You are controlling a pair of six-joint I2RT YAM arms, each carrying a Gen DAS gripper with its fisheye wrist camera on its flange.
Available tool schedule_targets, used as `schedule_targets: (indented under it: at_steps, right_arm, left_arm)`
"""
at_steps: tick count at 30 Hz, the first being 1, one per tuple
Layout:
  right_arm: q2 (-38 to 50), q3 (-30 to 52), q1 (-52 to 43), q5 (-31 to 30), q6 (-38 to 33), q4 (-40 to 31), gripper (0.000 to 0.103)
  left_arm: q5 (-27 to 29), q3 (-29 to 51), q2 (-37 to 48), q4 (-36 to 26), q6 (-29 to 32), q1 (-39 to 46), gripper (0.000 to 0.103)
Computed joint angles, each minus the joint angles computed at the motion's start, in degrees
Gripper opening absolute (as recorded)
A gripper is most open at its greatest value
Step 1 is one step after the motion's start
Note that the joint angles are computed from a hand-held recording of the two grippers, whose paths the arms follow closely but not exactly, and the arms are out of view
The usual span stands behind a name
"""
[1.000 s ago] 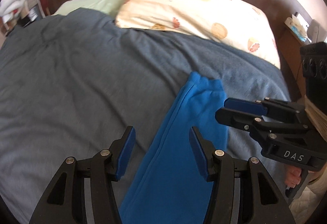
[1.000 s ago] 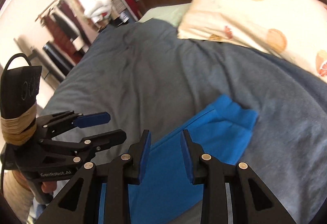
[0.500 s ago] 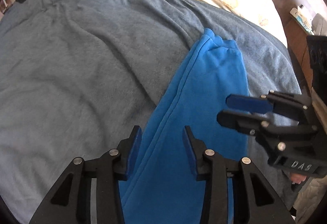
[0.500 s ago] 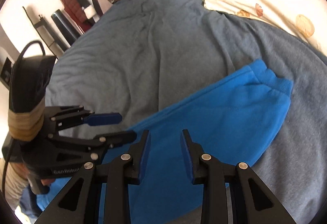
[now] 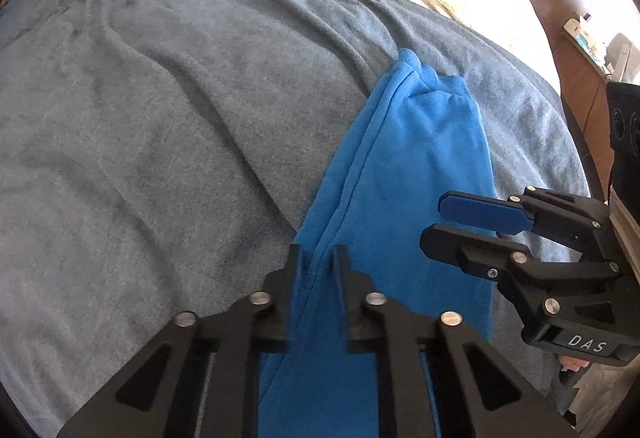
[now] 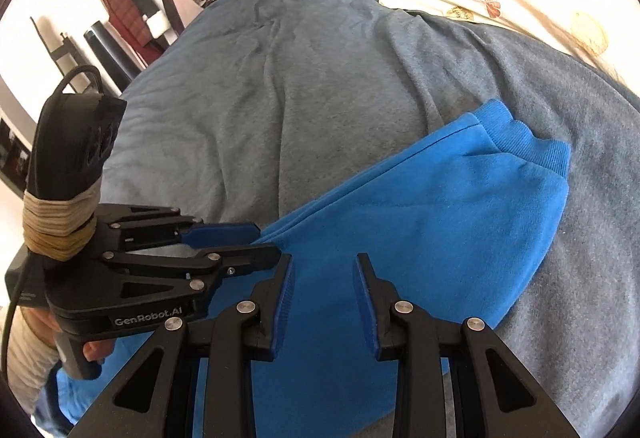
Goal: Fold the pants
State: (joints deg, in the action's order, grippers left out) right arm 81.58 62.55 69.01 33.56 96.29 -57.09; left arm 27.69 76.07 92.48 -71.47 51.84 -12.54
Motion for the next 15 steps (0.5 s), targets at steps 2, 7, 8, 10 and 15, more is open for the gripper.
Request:
schedule_targets:
  at_steps: [2, 7, 8, 10, 15]
  right_arm:
    - [0.2, 0.1, 0.1, 0.1, 0.0, 0.1, 0.031]
    - [0.6, 0.1, -0.5, 0.6, -1.3, 1.4, 0.031]
    - [0.7, 0.2, -0.8, 0.7, -1.7, 1.5, 0.031]
    - [0.9, 0.3, -1.5, 1.2, -2.5, 1.8, 0.031]
    - [0.7, 0.0, -3.0, 1.9, -3.7, 2.2, 0.031]
  left_arm:
    - [0.6, 0.3, 0.1, -0.3, -0.1, 0.4, 0.010]
    - [1.1, 0.2, -1.5, 0.5, -0.5, 0.7, 0.009]
    - [1.0, 0.2, -1.6, 0.6, -0.6, 0.7, 0.008]
    - [1.3, 0.4, -1.8, 1.4, -1.2, 1.0, 0.008]
    - [1.3, 0.3, -1.6, 3.5, -2.9, 1.1, 0.008]
